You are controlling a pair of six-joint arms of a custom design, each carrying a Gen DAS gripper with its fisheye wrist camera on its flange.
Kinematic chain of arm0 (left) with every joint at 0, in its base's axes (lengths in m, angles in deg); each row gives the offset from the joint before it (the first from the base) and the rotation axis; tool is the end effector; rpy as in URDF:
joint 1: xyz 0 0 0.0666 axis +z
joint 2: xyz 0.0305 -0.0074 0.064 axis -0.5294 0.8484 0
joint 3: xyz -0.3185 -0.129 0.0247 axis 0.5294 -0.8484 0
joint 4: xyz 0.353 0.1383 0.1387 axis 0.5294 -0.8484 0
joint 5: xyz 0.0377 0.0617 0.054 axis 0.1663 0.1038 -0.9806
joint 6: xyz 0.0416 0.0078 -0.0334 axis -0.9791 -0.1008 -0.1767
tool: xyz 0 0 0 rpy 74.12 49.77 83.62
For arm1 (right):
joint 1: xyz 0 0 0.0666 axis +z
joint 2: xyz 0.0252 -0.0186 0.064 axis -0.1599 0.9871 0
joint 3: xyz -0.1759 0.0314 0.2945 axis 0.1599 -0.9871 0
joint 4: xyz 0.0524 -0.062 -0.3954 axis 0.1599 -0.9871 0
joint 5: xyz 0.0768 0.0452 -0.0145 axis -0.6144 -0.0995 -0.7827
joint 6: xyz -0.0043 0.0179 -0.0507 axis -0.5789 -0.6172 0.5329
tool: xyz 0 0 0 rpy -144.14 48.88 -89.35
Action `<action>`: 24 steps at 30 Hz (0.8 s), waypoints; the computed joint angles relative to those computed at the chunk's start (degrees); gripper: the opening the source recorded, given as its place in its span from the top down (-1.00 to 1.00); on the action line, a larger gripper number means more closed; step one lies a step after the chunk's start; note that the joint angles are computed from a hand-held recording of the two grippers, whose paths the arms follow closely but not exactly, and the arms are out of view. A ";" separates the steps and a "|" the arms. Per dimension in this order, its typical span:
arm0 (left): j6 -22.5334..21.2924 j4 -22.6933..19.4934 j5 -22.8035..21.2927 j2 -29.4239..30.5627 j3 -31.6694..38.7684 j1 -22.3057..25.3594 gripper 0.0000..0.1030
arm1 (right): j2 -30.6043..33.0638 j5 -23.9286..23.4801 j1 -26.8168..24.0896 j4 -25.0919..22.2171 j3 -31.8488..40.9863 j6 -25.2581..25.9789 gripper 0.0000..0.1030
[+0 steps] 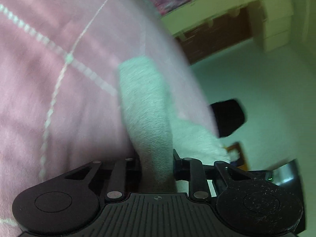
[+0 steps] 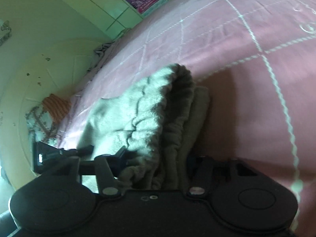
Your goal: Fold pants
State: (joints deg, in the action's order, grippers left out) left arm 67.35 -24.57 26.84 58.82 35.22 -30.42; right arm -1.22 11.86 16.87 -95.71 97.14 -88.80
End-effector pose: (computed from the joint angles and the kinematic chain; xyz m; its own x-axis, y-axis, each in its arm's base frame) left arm 0.3420 -0.0194 0.3533 -0.8400 -0.3559 -0.4095 0.1893 0.5150 -0.8360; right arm 0.2819 0.1504 0.4571 -0.8222 0.2645 -0.5041 -0.1726 0.7279 0.6636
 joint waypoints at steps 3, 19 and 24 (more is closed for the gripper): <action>-0.53 2.29 0.26 1.83 3.83 0.57 0.52 | 1.66 -2.26 -0.32 2.25 3.68 3.05 0.08; -16.05 -12.53 -25.72 9.57 17.59 -3.73 0.13 | 20.14 8.72 -0.08 1.74 18.51 0.20 -0.39; -15.00 -16.62 -35.60 11.78 20.13 -7.06 -0.11 | 25.90 13.20 1.60 -5.02 22.97 0.97 -0.56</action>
State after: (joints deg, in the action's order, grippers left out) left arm 52.35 -41.19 -8.76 70.60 55.35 -37.47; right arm 24.68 25.06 18.48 -100.73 120.10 -87.83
